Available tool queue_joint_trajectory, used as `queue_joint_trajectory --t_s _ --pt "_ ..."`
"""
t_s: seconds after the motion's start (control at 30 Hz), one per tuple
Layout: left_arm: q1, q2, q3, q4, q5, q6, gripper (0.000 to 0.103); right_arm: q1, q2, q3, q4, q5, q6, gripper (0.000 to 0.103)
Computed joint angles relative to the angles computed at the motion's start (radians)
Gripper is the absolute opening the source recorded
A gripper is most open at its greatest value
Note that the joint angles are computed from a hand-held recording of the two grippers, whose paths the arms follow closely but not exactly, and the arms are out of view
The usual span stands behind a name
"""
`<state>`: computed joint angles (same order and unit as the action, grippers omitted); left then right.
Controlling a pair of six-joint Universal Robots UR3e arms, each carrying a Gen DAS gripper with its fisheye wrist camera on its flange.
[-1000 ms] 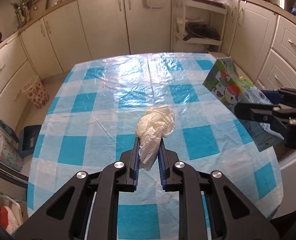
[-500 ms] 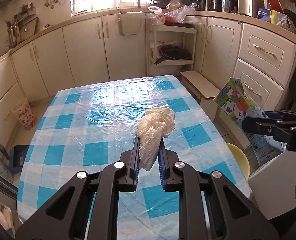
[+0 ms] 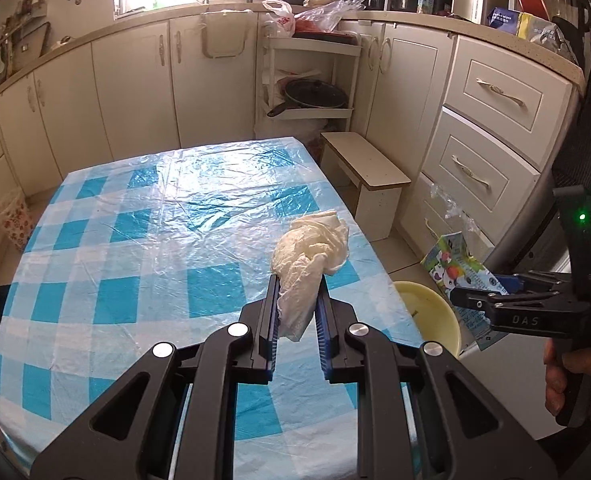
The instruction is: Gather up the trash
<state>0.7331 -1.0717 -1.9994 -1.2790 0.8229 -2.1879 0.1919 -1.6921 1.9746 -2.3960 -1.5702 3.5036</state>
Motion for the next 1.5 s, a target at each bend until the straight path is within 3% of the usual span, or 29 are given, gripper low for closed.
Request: queue_joint_trajectory --t_s 0.13,0.23,0.33,0.47,0.6,0.77,0.97,1.03,1.2,1.33,1.5 --pt "-0.034 0.002 0.01 -0.018 -0.002 -0.014 0.016 -0.082 -0.008 0.073 0.007 0.034 0.007 0.059" --pt "-0.065 0.013 0.018 -0.039 -0.005 -0.02 0.016 -0.151 -0.003 0.101 0.032 0.066 0.035 0.072" --pt "-0.118 0.018 0.013 -0.036 0.014 -0.05 0.016 -0.206 -0.079 0.136 0.027 0.079 0.065 0.073" --pt "-0.229 0.025 -0.028 0.007 0.063 -0.119 0.016 -0.216 -0.206 0.138 -0.016 0.018 0.116 0.079" --pt "-0.393 0.008 -0.1 0.133 0.123 -0.261 0.016 -0.156 -0.255 0.107 -0.077 -0.133 0.149 0.09" --pt "-0.616 -0.154 -0.12 0.349 0.208 -0.508 0.016 -0.154 -0.303 0.102 -0.139 -0.242 0.162 0.091" --pt "-0.829 -0.414 -0.054 0.524 0.343 -0.697 0.016 -0.273 -0.393 0.147 -0.158 -0.154 0.161 0.091" --pt "-0.869 -0.483 -0.025 0.543 0.376 -0.73 0.023 -0.279 -0.395 0.144 -0.158 -0.143 0.157 0.091" --pt "-0.914 -0.543 -0.001 0.578 0.416 -0.774 0.053 -0.279 -0.406 0.125 -0.139 -0.128 0.147 0.091" --pt "-0.889 -0.483 -0.004 0.547 0.425 -0.737 0.063 -0.243 -0.381 0.102 -0.146 -0.164 0.149 0.091" --pt "-0.781 -0.292 -0.056 0.487 0.411 -0.637 0.075 -0.177 -0.333 0.067 -0.151 -0.216 0.159 0.092"
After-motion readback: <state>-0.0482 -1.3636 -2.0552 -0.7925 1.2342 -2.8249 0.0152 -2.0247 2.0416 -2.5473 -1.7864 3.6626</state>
